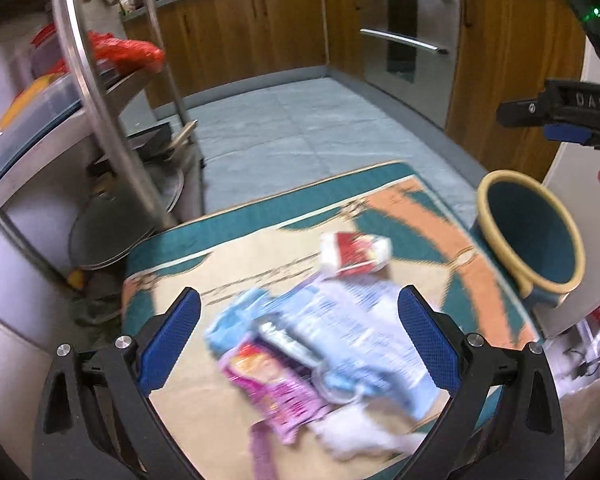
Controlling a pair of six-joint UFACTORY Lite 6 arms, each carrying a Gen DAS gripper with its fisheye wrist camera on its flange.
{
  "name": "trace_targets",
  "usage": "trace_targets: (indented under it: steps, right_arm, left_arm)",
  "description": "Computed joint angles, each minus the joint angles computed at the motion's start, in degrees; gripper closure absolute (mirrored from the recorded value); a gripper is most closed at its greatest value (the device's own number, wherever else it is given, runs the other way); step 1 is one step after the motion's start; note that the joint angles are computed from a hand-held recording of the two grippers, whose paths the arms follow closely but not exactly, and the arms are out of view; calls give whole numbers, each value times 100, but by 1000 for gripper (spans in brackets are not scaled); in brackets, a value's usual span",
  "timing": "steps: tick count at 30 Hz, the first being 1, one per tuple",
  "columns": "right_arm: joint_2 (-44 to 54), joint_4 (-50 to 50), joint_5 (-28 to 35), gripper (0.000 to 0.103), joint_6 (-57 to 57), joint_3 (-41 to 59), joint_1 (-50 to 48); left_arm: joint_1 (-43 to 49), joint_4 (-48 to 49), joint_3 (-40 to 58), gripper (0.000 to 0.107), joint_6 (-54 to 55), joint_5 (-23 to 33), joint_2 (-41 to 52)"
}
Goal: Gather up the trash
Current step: 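Move both tools back over the remaining trash on the cushion, then grasp the red-and-white cup with the right tool while the left grasps the blue plastic wrapper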
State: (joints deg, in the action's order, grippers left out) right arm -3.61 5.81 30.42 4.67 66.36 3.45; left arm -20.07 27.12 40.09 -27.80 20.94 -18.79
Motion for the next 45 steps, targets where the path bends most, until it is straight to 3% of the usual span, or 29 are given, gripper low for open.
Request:
trace_targets:
  steps: [7,12,17,23,27,29,31,38,42,45]
  right_arm:
    - [224,-431,-84,5,584,30,532]
    - [738,311,38,5,410,190,453]
    - [1268,-18,38,5,745,420,735]
    - [2235,914,181,5,476,958,829]
    - [2864,773,139,9,778,1397,1065]
    - [3170,809,170,14,874,1630,1113]
    - [3397,792,205,28,955,1796,1126]
    - [4000,1316,319,47,676,2176,1036]
    - [4119,2108,403,79,204,2179,858]
    - [3916,2557,293,88,-123,2008,777]
  left_arm:
    - [653,-495,-240,10,879,-55,-145]
    - [765,-725,-108,10,1119,-87,168]
    - [842,-596,-24,10,1210,-144,583]
    - [1435,-1720,138,10,2427,-219,977]
    - [1502,-1883,131,10,2756,-305,1029]
    - [1456,-1744,154,10,2707,-334,1057]
    - [1390,-1647,202,10,2649,-354,1094]
    - [1052,-1314,380,10,2358,-429,1288]
    - [815,-923,393,10,2014,-443,1322]
    - [728,-989,416,10,2045,-406,1336]
